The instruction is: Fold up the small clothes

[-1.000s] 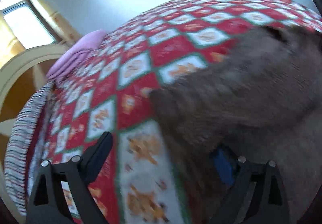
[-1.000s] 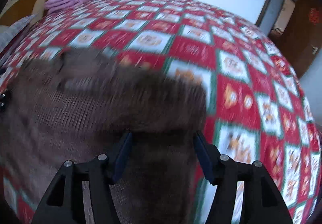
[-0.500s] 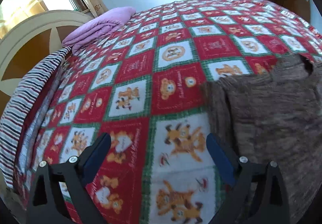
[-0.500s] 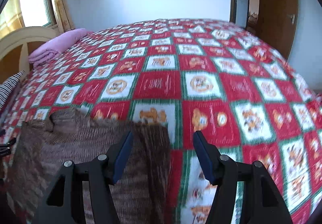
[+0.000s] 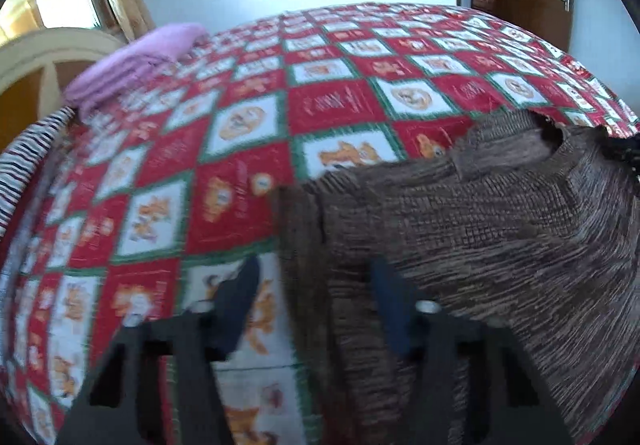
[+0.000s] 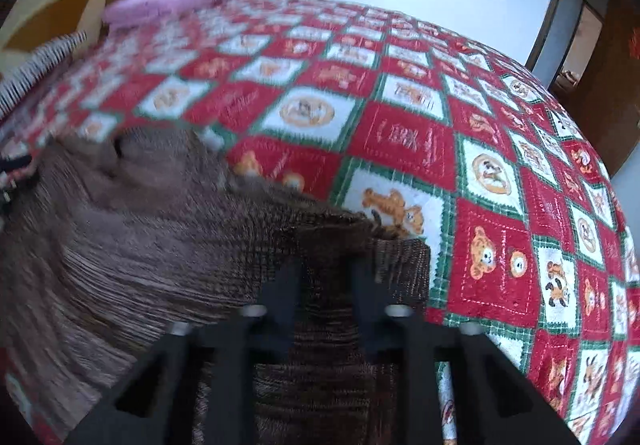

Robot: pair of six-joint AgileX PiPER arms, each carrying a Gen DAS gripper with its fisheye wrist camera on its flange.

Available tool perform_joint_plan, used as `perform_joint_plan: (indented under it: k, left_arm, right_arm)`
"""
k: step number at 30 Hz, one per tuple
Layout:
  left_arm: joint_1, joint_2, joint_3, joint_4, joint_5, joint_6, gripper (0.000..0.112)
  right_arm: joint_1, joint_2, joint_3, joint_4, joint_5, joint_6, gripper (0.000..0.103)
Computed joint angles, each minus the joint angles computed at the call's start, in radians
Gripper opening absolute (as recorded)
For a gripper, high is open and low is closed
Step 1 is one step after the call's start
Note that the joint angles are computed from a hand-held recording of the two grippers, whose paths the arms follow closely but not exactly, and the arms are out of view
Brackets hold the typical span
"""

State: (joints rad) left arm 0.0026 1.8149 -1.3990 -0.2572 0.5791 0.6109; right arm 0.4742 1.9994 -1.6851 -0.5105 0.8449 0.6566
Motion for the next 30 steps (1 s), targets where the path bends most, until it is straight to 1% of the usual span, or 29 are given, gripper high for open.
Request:
perform_joint_plan:
  k: [1,2,3,4,5,7,9,10,12,14,15,18,19,21,23,25,26,27,28,29,30]
  left_arm:
    - [-0.002,-0.001,0.009,-0.028,-0.007,0.034,0.03]
    - [-0.008,-0.013,0.027,-0.043,-0.021,0.057,0.009]
    - [-0.015,-0.031,0.053,-0.045,-0.051,0.075,0.01]
    - [-0.021,-0.054,0.086,-0.054,-0.093,0.099,0.01]
    - [-0.017,-0.071,0.106,-0.096,-0.113,0.143,0.01]
    - [0.001,-0.102,0.13,-0.187,-0.125,0.225,0.009]
    - [0.024,-0.11,0.116,-0.25,-0.1,0.259,0.009]
    - [0.028,-0.107,0.108,-0.253,-0.096,0.25,0.009]
    - [0.025,-0.091,0.084,-0.238,-0.093,0.221,0.009]
    - [0.009,-0.069,0.068,-0.165,-0.118,0.141,0.009]
    - [0.007,-0.056,0.057,-0.162,-0.118,0.12,0.009]
    - [-0.017,-0.031,0.063,-0.084,-0.172,0.05,0.009]
    - [-0.022,-0.018,0.063,-0.066,-0.18,0.029,0.01]
    - [-0.032,0.011,0.046,0.02,-0.171,-0.058,0.011]
    - [-0.033,0.02,0.041,0.024,-0.166,-0.059,0.013]
    - [-0.03,0.007,0.042,0.024,-0.166,-0.065,0.017]
    - [-0.031,0.004,0.045,0.035,-0.169,-0.079,0.027]
    - [-0.031,0.004,0.041,0.086,-0.165,-0.133,0.034]
    - [-0.032,0.005,0.042,0.134,-0.168,-0.185,0.048]
    - [-0.022,-0.002,0.048,0.142,-0.171,-0.204,0.056]
    - [-0.012,-0.008,0.053,0.11,-0.172,-0.183,0.057]
  right_arm:
    - [0.008,-0.006,0.006,-0.027,0.001,0.015,0.006]
    - [0.019,-0.015,0.016,-0.064,0.004,0.043,0.002]
    - [0.025,-0.032,0.033,-0.093,-0.005,0.073,0.002]
    - [0.024,-0.067,0.066,-0.107,-0.037,0.105,0.002]
    - [0.025,-0.084,0.076,-0.122,-0.044,0.127,0.002]
    - [0.023,-0.117,0.094,-0.16,-0.057,0.183,0.002]
    - [0.018,-0.131,0.095,-0.181,-0.057,0.222,0.002]
    - [0.008,-0.128,0.081,-0.177,-0.05,0.232,0.002]
    - [-0.008,-0.112,0.061,-0.158,-0.044,0.233,0.002]
    - [-0.018,-0.081,0.031,-0.153,-0.025,0.241,0.002]
    - [-0.025,-0.066,0.023,-0.147,-0.028,0.238,0.002]
    - [-0.037,-0.008,-0.01,-0.151,-0.001,0.239,0.002]
    - [-0.043,0.011,-0.022,-0.147,0.009,0.238,0.002]
    - [-0.052,0.04,-0.041,-0.142,0.024,0.24,0.002]
    - [-0.056,0.046,-0.04,-0.149,0.027,0.259,0.002]
    - [-0.052,0.048,-0.044,-0.154,0.036,0.27,0.002]
    - [-0.051,0.055,-0.056,-0.14,0.049,0.251,0.002]
    - [-0.055,0.074,-0.091,-0.096,0.081,0.197,0.002]
    - [-0.052,0.08,-0.107,-0.089,0.104,0.18,0.002]
    - [-0.044,0.077,-0.112,-0.098,0.119,0.181,0.003]
    - [-0.034,0.076,-0.124,-0.103,0.146,0.179,0.004]
